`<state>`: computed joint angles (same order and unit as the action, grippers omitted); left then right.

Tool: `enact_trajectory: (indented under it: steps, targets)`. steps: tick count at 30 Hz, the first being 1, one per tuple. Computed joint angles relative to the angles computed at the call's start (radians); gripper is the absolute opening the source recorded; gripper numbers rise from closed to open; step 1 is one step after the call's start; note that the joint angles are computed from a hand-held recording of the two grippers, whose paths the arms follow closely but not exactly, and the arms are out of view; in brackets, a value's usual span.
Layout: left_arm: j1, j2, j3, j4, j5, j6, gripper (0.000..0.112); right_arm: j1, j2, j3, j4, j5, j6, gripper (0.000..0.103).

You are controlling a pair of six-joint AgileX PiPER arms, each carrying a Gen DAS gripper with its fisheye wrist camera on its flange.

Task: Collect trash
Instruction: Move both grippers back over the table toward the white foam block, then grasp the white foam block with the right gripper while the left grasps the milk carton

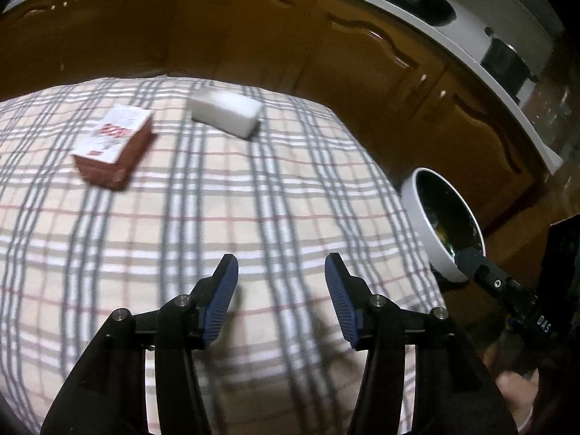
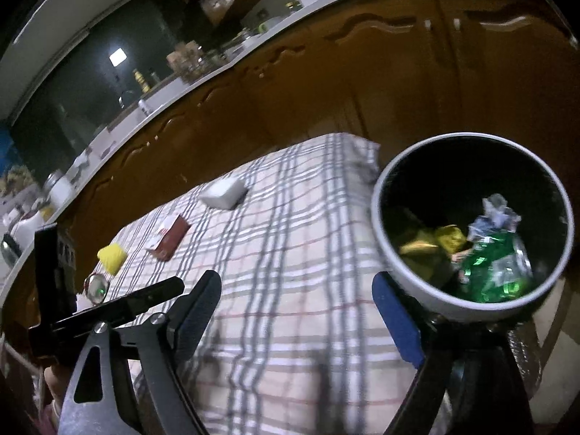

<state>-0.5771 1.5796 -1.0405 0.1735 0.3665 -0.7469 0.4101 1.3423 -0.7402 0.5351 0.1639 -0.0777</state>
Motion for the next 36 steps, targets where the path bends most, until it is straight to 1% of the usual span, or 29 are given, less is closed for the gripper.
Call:
enact_trajectory:
  steps: [4, 8, 12, 15, 18, 20, 22, 25, 27, 29, 30, 34, 36]
  targets:
    - [0.026, -0.042, 0.048, 0.029, 0.001, -0.016, 0.052, 0.052, 0.044, -0.041, -0.12, -0.004, 0.121, 0.088]
    - [0.043, -0.065, 0.076, 0.073, 0.007, -0.044, 0.057, 0.084, 0.086, -0.088, -0.134, 0.001, 0.125, 0.088]
    - [0.073, -0.089, 0.103, 0.082, 0.011, -0.047, 0.063, 0.101, 0.14, -0.153, -0.107, 0.02, 0.069, 0.088]
    - [0.109, -0.108, 0.116, 0.073, 0.019, -0.017, 0.068, 0.106, 0.183, -0.199, -0.047, 0.032, -0.009, 0.088]
    - [0.133, -0.112, 0.109, 0.089, 0.033, -0.01, 0.074, 0.105, 0.248, -0.272, 0.01, 0.065, -0.092, 0.089]
    - [0.147, -0.108, 0.095, 0.11, 0.046, -0.012, 0.077, 0.101, 0.3, -0.335, 0.025, 0.098, -0.133, 0.089]
    - [0.162, -0.098, 0.074, 0.134, 0.063, -0.014, 0.079, 0.103, 0.359, -0.417, -0.013, 0.14, -0.124, 0.089]
    - [0.198, -0.063, 0.024, 0.123, 0.088, 0.055, 0.081, 0.099, 0.446, -0.539, -0.01, 0.196, -0.157, 0.089]
    - [0.221, -0.024, -0.023, 0.139, 0.114, 0.08, 0.082, 0.095, 0.508, -0.633, -0.013, 0.23, -0.181, 0.089]
    - [0.245, 0.01, -0.063, 0.165, 0.129, 0.085, 0.082, 0.097, 0.568, -0.728, -0.085, 0.274, -0.138, 0.089]
    - [0.256, 0.024, -0.078, 0.159, 0.132, 0.104, 0.082, 0.099, 0.609, -0.795, -0.127, 0.311, -0.117, 0.089]
    - [0.313, 0.107, -0.177, 0.065, 0.155, 0.264, 0.083, 0.117, 0.762, -1.052, -0.264, 0.445, -0.075, 0.089]
    - [0.326, 0.145, -0.218, 0.066, 0.172, 0.279, 0.083, 0.126, 0.835, -1.176, -0.3, 0.511, -0.086, 0.089]
